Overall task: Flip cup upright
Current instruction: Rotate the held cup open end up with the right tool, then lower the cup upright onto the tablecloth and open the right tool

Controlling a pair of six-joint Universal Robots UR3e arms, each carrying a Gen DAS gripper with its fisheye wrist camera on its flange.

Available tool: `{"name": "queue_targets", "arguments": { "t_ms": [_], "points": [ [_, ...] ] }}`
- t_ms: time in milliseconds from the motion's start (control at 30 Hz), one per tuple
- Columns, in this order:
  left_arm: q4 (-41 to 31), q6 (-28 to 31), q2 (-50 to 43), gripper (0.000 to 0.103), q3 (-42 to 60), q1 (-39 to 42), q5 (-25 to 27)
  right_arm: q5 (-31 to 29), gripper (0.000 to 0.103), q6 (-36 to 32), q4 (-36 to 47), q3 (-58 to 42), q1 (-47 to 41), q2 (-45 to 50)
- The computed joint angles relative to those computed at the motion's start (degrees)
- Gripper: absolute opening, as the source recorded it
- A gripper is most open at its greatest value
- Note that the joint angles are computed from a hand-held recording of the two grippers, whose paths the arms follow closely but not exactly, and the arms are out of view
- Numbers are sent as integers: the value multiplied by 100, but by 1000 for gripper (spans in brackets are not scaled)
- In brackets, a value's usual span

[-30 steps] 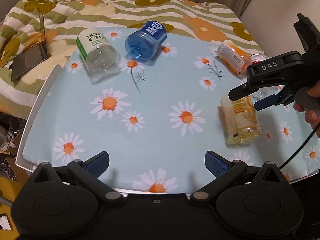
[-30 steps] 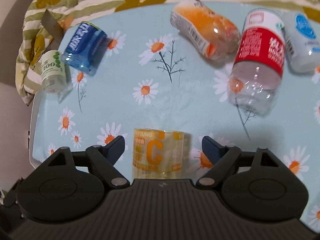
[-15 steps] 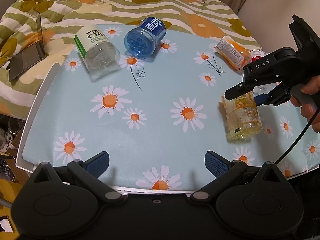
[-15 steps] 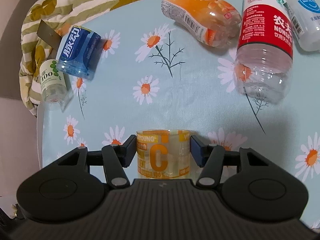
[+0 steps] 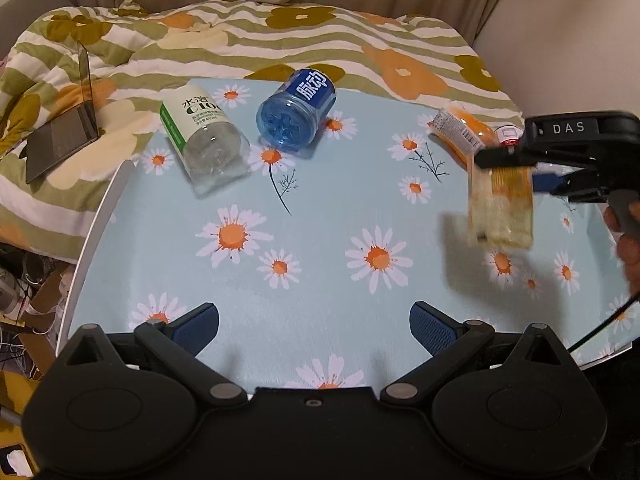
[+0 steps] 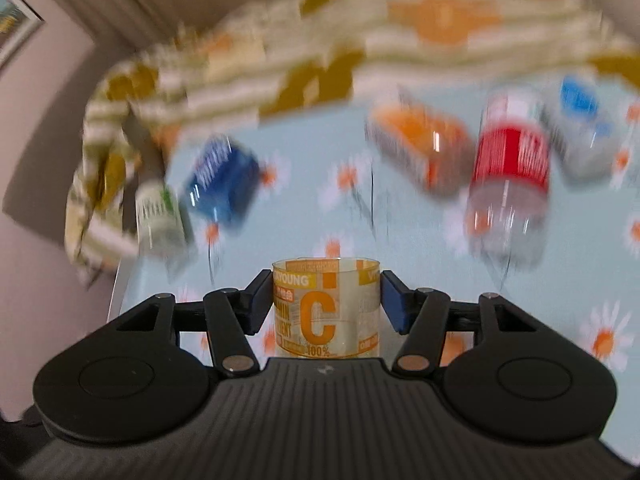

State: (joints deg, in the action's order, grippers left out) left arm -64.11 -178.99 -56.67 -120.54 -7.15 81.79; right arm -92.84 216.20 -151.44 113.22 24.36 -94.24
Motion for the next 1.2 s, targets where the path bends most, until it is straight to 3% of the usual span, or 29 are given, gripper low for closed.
{"name": "queue_targets", "arguments": {
  "t_ms": [167,267,400,667,1200],
  "points": [
    [35,171,37,103,-135,-81,92,-2694,72,270,-2286,231,1627,1552],
    [15,346,266,103,-319,-85,205,-3473,72,139,-3305,236,2059,2370],
    [-246,660,715,103,-554,172,178,-4135,73,95,-3868,204,2454,2953],
    [-615,973,1178,103,-666,580,-72,-4199,73,420,-3236,378,2754,2547],
    [-274,580,759,103,-507,73,-27,-3588,74,274,-1980,247,2599,1936]
  ]
}}
